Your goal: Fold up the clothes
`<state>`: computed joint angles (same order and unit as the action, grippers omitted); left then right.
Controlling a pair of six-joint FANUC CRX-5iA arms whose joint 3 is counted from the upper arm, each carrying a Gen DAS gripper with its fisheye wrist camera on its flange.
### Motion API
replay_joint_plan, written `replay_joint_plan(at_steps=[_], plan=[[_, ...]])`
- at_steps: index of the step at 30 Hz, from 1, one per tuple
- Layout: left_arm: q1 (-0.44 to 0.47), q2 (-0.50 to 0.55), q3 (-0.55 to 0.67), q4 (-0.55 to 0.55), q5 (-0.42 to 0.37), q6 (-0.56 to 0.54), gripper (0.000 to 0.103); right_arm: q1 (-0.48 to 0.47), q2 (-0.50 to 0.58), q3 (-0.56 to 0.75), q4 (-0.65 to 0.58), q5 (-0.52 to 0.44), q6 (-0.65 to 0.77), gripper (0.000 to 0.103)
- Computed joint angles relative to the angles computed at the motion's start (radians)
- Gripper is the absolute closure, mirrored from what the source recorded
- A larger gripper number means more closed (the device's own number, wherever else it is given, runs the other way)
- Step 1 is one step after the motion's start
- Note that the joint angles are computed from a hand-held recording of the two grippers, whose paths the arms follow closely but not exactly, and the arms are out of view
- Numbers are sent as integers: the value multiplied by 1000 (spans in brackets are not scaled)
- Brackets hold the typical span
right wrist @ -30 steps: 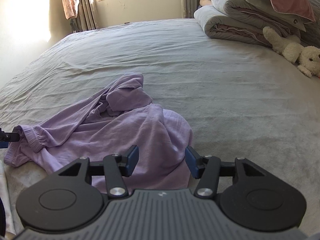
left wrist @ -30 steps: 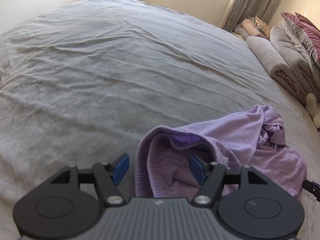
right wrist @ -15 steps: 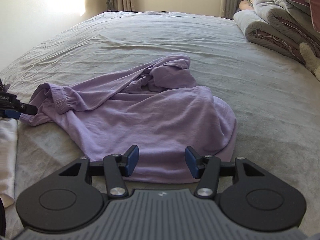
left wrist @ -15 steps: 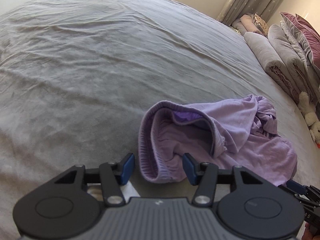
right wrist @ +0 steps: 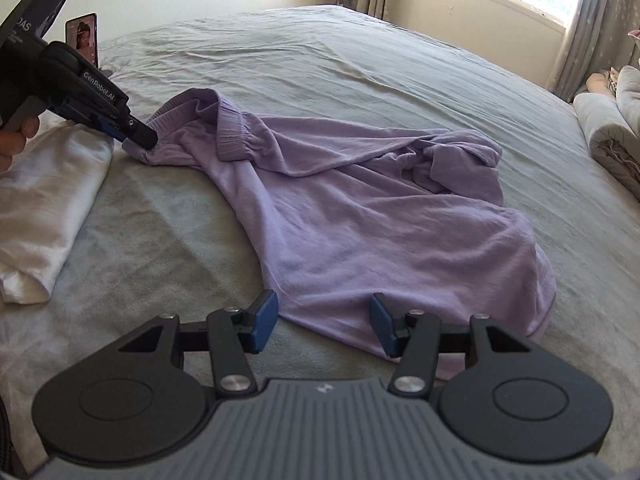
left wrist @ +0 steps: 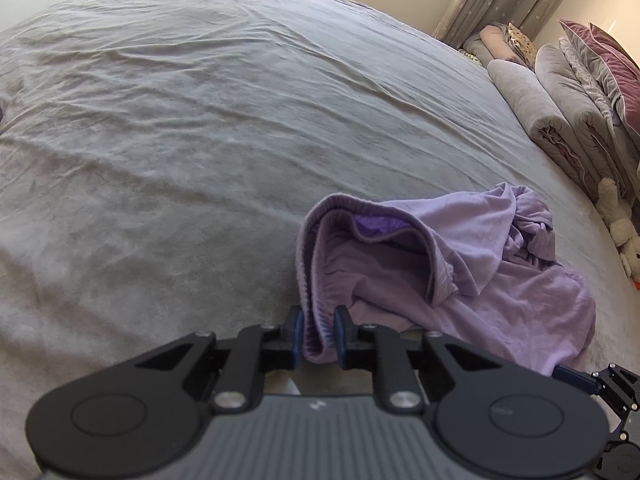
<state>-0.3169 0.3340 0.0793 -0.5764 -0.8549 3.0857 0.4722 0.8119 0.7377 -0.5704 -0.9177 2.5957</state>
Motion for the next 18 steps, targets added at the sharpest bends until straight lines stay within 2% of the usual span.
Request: replay_joint_plan(at_steps=[7,11,12,14,16,17,18], plan=[[-21,-24,-8,-67,-3,91,93,-33,17,61,-77,-105,40,48],[-28,-24,-3,-102,-4,133,93,-20,6,25,-66,-73,77,50],[-29,-24,-3,-108,-3,141,93,-15,2,14,-61,-57,83,53],[-29,-22,-4,-124,-1,164,93,-9,0,2,-58,-31,87,77],[-27,-18,-5,-137,6,190,93,-10,8,18,-67,-25,62,92],[-25,-16,-5,-143,10,203,93,-13,12,25,-77,-18,43,98],[-23,-15,-7,-151,15,218,93,-17,15,30,-87,-5,23,98]])
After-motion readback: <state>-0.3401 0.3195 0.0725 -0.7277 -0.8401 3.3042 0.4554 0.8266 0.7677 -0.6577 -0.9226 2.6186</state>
